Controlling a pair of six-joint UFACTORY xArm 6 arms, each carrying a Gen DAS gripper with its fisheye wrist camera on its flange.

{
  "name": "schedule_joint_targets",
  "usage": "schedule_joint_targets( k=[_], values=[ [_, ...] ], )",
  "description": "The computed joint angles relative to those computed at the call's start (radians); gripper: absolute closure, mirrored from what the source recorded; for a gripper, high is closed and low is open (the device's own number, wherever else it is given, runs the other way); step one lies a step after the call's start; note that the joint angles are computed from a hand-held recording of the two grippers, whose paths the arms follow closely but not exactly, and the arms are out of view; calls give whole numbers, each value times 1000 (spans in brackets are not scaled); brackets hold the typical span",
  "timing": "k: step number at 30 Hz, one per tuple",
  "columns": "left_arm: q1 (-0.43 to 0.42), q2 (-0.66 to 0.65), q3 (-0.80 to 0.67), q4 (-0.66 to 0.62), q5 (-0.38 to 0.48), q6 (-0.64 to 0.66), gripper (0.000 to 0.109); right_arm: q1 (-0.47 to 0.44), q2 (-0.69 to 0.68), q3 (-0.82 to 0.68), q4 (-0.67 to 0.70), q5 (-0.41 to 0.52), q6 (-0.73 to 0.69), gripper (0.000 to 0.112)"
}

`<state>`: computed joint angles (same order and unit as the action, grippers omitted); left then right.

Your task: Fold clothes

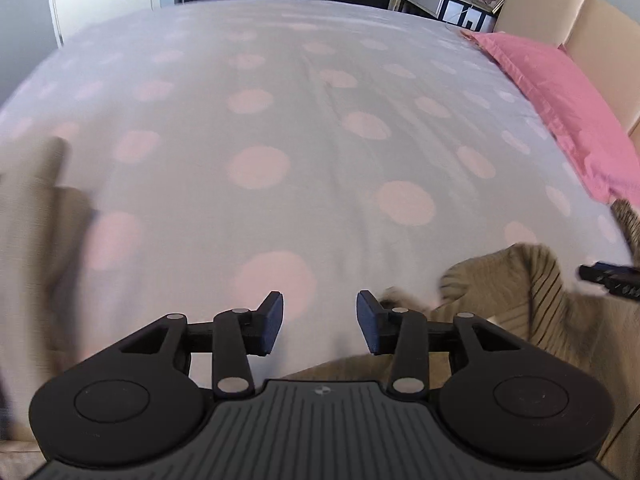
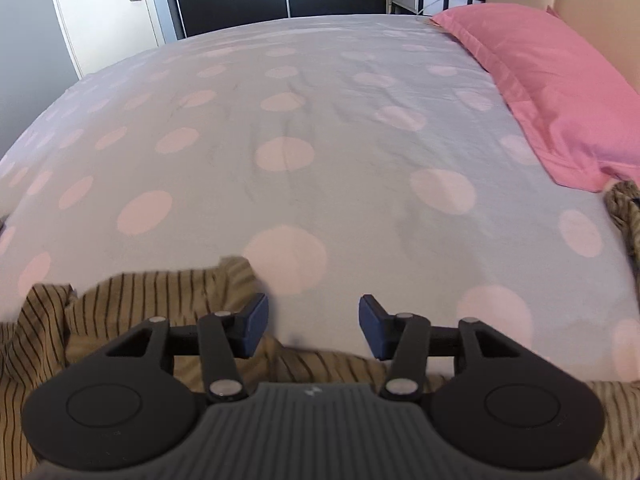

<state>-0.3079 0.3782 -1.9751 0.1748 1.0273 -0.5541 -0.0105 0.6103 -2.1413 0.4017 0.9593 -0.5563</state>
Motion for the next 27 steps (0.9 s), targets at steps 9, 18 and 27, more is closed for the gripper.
schedule_joint_targets(
  k=[9,18,27],
  values=[
    [33,-483,533,145,85,-77,67,-131,-246,291,23,155,-93,58],
    [47,-795,892,163,83,-174,62,-213,-479,490,19,347,-44,57],
    [142,-855,1056,189,-134,-296,60,-238,-658,681,23,310,13,54]
  ],
)
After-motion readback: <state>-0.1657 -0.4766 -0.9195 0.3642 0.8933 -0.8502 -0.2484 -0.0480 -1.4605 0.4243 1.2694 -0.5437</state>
